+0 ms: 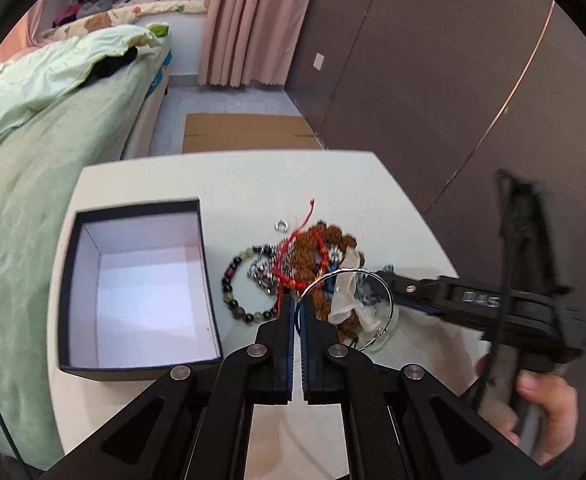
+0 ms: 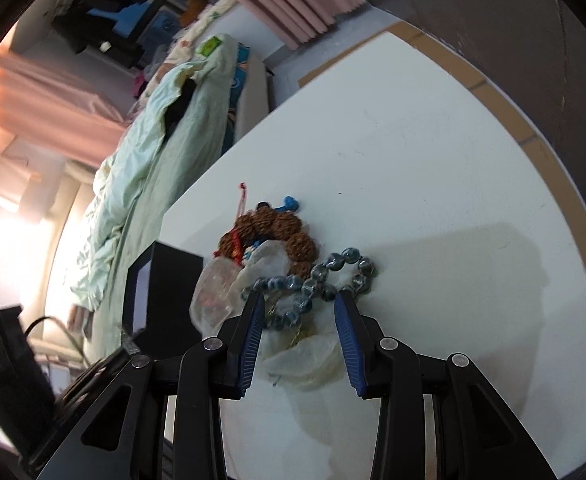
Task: Organize jewelry
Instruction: 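Carry both bracelets over the black box and open both tools to drop them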
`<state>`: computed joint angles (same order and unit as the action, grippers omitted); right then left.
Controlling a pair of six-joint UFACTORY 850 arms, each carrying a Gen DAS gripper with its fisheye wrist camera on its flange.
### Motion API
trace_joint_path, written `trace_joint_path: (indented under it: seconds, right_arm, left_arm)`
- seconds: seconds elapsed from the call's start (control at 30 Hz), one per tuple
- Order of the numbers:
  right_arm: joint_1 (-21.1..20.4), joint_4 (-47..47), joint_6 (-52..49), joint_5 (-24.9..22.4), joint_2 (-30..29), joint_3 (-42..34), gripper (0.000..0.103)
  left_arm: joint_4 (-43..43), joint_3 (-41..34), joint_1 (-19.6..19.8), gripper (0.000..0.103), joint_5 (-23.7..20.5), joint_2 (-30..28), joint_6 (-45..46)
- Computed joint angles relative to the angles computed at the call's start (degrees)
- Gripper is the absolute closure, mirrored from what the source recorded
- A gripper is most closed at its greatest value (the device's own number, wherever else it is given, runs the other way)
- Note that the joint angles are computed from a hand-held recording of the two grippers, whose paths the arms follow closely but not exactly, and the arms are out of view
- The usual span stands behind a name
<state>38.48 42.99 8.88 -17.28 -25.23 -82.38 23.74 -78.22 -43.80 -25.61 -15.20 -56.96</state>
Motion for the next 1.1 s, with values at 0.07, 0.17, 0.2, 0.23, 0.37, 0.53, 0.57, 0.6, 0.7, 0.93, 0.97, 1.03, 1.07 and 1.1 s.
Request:
trace_joint_path:
  seconds: [0.07, 0.17, 0.2, 0.23, 0.37, 0.53, 0.57, 0.6, 0.7, 0.93, 0.97, 1.03, 1.07, 1.1]
  right_arm:
    - [-0.2, 0.6, 1.3, 0.2, -0.5, -0.3, 0.078]
    - [-0.5, 3.9, -0.2, 0.2, -0.7, -0.3, 0.092]
    - [-0.4, 3.6, 0.0, 0.9, -0.4, 0.0, 0.092]
    - [-0.2, 3.6, -0.3, 1.8, 0.2, 0.3, 0.092]
    - [0.7, 1.7, 0.4, 3.6, 1.8, 0.1, 0.092]
    - [2.1, -8.6, 8.4, 5.1, 3.0, -2.1, 0.092]
    - [2.3, -10.1, 9.5, 5.3, 3.2, -2.3, 0.092]
    - [2.6, -11.3, 10.3, 5.4, 3.3, -2.9, 0.092]
    - [3.4, -17.4, 14.8, 5.5, 3.4, -4.7, 0.092]
    - [5.4, -25.0, 19.2, 4.2, 2.5, -9.5, 0.092]
    - [5.6, -24.9, 18.8, 4.0, 2.4, -9.8, 0.092]
    - [6.0, -25.4, 18.6, 3.1, 1.4, -11.5, 0.092]
    - [6.3, -25.7, 18.8, 2.9, 1.2, -11.9, 0.092]
    - [6.4, -25.0, 17.9, 2.5, 0.7, -12.5, 0.092]
  left_arm:
    - [1.1, 0.3, 0.1, 0.101, 0.1, 0.8, -0.9]
    - [3.5, 0.6, 0.5, 0.101, 0.0, 2.0, -2.8]
    - [4.3, 1.0, 0.7, 0.101, 0.0, 2.5, -3.5]
    - [4.9, 1.3, 0.9, 0.101, 0.0, 3.0, -4.1]
    - [6.9, 2.6, 2.1, 0.101, 0.1, 4.8, -6.0]
    - [7.6, 4.3, 3.9, 0.101, 0.1, 6.5, -7.6]
    - [7.5, 4.5, 4.2, 0.101, 0.1, 6.7, -7.6]
    - [7.4, 4.8, 4.6, 0.101, 0.2, 7.0, -7.6]
    - [5.4, 5.6, 5.9, 0.101, 0.1, 7.5, -6.8]
    - [-5.0, 6.2, 8.8, 0.101, -0.7, 7.1, -0.9]
    - [-6.4, 6.3, 9.2, 0.101, -0.7, 7.0, -0.1]
    - [-10.0, 6.5, 10.0, 0.101, -0.6, 6.8, 2.0]
    - [-12.6, 6.5, 10.5, 0.101, -0.7, 6.7, 3.9]
    - [-14.8, 6.5, 10.9, 0.1, -0.9, 6.6, 5.4]
